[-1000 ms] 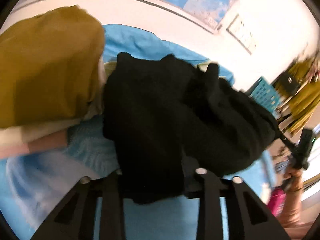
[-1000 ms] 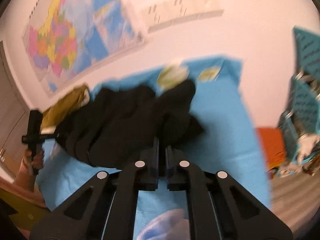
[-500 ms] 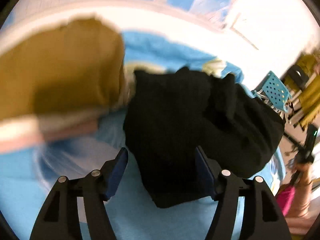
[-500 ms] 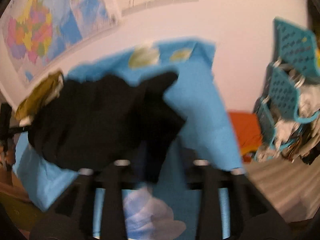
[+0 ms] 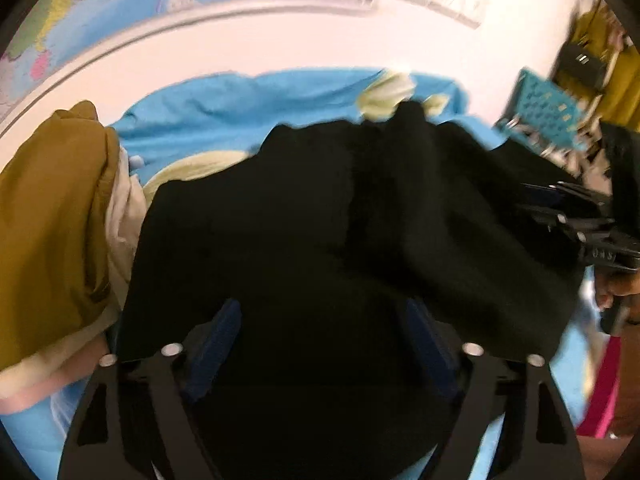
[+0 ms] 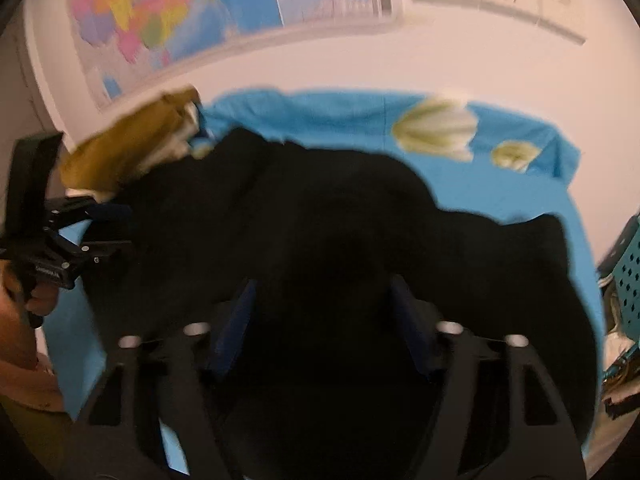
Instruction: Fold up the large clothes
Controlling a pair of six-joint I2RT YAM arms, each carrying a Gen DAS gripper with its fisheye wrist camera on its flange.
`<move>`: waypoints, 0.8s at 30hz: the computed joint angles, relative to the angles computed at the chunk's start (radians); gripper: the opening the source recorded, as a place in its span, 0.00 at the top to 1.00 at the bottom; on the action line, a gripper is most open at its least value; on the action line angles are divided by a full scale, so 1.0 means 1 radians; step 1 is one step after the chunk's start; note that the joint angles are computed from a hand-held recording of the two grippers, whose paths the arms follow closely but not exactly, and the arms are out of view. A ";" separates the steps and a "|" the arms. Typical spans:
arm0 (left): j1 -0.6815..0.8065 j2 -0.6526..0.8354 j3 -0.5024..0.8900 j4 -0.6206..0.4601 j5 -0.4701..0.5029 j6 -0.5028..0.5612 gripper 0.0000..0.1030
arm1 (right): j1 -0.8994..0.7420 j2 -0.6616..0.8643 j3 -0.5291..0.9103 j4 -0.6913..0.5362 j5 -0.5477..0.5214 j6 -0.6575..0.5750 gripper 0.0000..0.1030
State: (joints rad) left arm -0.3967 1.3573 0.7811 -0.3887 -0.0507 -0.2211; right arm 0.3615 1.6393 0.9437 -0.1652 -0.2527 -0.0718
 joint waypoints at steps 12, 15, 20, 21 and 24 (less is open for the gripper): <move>0.124 -0.015 0.028 0.018 0.004 -0.076 0.83 | -0.038 0.042 0.045 0.024 0.022 0.040 0.84; 0.129 -0.030 0.014 0.020 0.026 -0.052 0.47 | -0.023 -0.016 0.006 0.047 0.056 0.062 0.53; 0.111 -0.006 0.030 0.037 0.032 -0.023 0.30 | 0.033 -0.130 -0.026 0.084 0.015 0.057 0.43; 0.100 0.023 0.047 0.037 0.028 -0.018 0.30 | 0.073 -0.119 -0.005 0.071 0.012 0.034 0.42; 0.066 0.098 0.087 0.037 -0.009 -0.001 0.30 | 0.151 -0.010 0.104 0.011 0.027 0.004 0.37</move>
State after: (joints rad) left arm -0.3306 1.4556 0.8681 -0.3515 -0.0598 -0.2217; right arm 0.5122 1.6290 1.0473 -0.1545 -0.2258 -0.0682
